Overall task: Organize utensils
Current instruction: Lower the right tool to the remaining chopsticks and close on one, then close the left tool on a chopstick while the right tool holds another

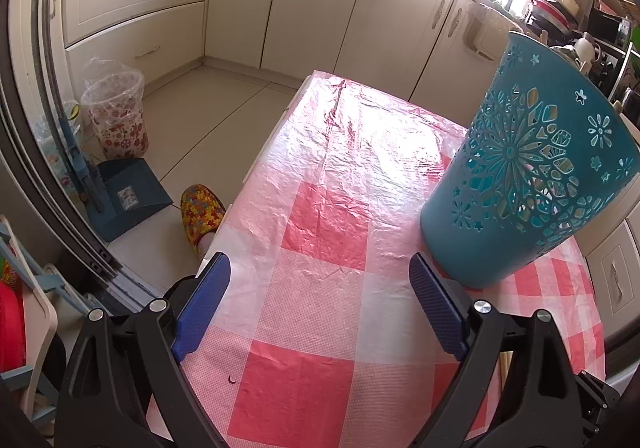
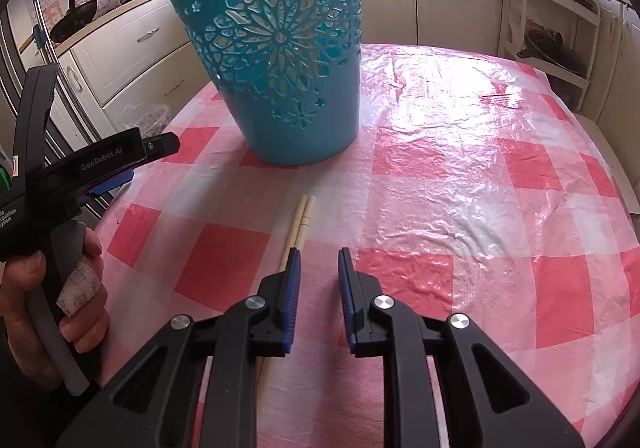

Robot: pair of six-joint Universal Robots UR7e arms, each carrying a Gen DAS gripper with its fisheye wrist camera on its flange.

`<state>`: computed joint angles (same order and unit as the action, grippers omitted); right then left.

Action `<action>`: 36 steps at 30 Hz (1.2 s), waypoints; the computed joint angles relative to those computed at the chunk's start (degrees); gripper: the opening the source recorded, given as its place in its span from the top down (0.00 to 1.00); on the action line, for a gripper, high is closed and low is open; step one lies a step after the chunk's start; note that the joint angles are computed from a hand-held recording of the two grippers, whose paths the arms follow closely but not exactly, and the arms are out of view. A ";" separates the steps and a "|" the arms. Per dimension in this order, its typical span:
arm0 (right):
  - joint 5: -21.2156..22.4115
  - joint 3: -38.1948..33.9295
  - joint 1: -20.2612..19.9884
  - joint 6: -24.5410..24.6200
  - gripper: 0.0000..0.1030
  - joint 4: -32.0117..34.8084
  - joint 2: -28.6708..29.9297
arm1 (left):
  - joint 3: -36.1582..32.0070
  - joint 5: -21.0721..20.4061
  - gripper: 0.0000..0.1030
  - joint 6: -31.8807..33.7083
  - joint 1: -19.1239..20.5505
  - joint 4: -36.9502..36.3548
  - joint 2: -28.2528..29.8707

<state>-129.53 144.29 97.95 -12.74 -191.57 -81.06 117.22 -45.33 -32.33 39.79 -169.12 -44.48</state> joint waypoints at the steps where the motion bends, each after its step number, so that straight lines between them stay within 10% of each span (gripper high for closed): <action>1: 0.24 0.03 -0.04 -0.13 0.81 -0.04 -0.03 | 0.00 0.00 0.16 0.00 0.00 0.00 0.00; 19: -2.97 -0.46 1.35 -1.28 0.87 -0.09 2.09 | -0.22 0.22 0.16 -0.05 -0.19 1.07 0.15; 28: -3.81 1.23 -0.71 1.58 0.89 4.05 -4.83 | -0.88 -9.48 0.16 5.46 -6.23 5.65 2.67; 36: -1.20 2.29 -2.96 3.18 0.89 6.18 -9.13 | -0.75 -7.20 0.16 4.98 -11.04 13.52 4.49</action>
<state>-130.73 146.58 94.98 -9.56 -185.39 -90.18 116.47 -52.53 -27.35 28.74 -155.60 -39.99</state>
